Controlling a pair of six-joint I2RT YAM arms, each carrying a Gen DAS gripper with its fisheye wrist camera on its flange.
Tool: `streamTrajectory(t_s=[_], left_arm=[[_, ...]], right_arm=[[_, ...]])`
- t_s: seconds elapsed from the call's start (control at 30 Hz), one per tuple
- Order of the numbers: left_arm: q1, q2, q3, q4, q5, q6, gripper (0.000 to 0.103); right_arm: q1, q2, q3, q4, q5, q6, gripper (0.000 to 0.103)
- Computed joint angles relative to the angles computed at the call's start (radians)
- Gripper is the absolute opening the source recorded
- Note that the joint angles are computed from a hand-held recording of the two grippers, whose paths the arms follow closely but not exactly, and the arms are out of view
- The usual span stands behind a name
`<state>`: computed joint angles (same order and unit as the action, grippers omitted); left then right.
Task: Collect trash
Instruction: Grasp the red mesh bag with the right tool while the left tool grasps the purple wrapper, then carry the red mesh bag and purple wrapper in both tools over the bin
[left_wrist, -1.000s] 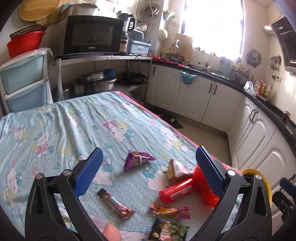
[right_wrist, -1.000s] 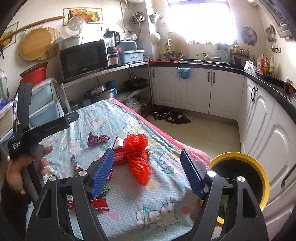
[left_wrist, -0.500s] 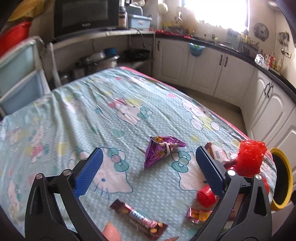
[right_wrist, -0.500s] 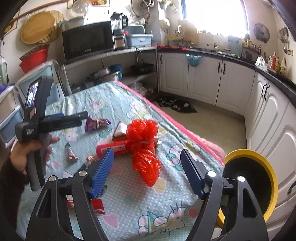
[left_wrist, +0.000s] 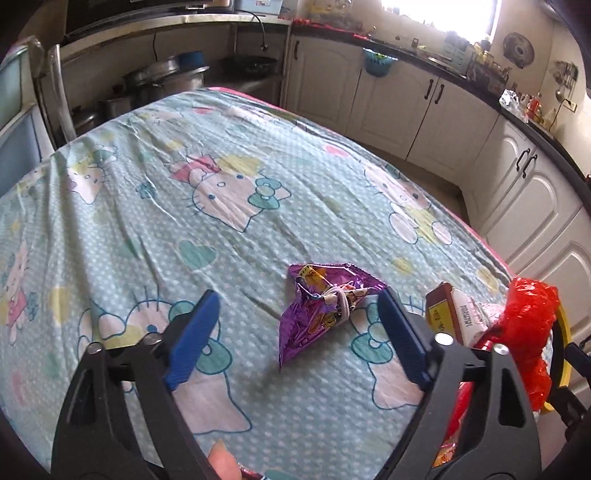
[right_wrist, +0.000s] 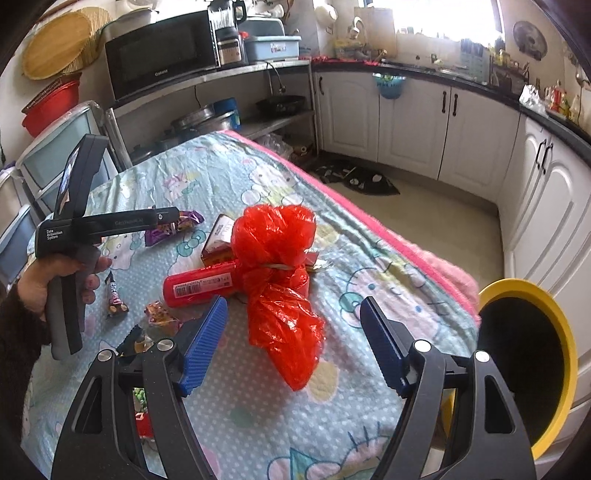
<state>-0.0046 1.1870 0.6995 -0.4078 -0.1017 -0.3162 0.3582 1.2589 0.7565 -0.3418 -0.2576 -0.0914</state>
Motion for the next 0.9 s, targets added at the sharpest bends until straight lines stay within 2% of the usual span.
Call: streamTrajectory(t_s=[0.07, 0.23, 0.33, 0.37, 0.5, 0.6, 0.9], left_arm=[[0.01, 0.014, -0.003, 0.009, 0.023, 0.006, 0.065], [0.008, 0.033, -0.006, 0.018, 0.034, 0.011, 0.048], [0.017, 0.031, -0.015, 0.028, 0.054, 0.017, 0.036], [0.019, 0.027, -0.021, 0.032, 0.062, 0.018, 0.031], [0.013, 0.019, -0.035, 0.038, 0.075, 0.017, 0.023], [-0.001, -0.002, -0.05, 0.038, 0.069, 0.006, 0.018], [-0.079, -0.151, -0.088, -0.015, 0.016, -0.056, 0.015]], right_arm=[[0.002, 0.032, 0.007, 0.008, -0.005, 0.006, 0.071], [0.011, 0.086, 0.021, 0.01, -0.016, 0.018, 0.058], [0.01, 0.108, 0.024, 0.004, -0.03, 0.016, 0.041], [0.012, 0.11, 0.023, 0.003, -0.03, 0.014, 0.032], [0.013, 0.092, 0.004, 0.003, -0.034, -0.002, 0.018], [0.012, 0.073, -0.011, 0.002, -0.036, -0.004, 0.014], [-0.014, 0.007, -0.031, -0.017, -0.067, 0.004, 0.011]])
